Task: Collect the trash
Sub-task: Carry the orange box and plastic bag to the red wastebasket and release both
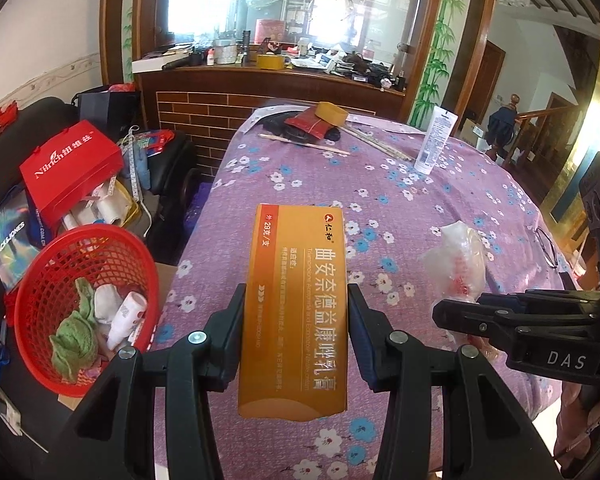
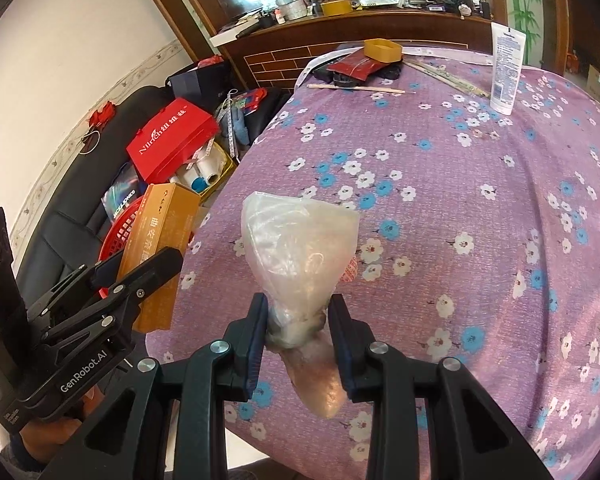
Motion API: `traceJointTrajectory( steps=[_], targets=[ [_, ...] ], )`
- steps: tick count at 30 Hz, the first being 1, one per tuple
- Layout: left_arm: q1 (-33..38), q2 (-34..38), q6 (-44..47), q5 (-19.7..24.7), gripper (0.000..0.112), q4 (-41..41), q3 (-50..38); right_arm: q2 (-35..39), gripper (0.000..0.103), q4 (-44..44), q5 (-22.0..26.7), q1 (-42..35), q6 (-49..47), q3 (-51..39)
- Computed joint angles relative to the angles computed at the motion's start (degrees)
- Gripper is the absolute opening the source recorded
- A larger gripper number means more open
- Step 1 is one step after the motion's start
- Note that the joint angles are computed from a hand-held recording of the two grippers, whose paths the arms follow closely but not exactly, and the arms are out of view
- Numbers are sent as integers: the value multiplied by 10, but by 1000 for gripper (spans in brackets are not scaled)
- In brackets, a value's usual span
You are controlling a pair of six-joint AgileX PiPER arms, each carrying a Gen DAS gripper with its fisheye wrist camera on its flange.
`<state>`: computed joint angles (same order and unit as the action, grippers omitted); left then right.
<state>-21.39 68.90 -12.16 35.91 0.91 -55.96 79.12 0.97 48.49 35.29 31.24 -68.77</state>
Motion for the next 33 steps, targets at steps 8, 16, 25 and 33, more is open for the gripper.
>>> traceJointTrajectory(
  steps=[8, 16, 25, 33],
  targets=[
    [40, -34, 4, 10, 45, -4, 28, 26, 34, 8, -8, 24, -7, -19],
    [131, -69, 42, 23, 45, -27, 52, 79, 34, 33, -8, 41, -40, -71],
    [274, -61, 137, 20, 45, -81, 53, 211, 34, 62, 27, 66, -96, -235],
    [336, -28, 184, 0, 45, -103, 53, 347, 34, 74, 99, 81, -127, -446]
  ],
)
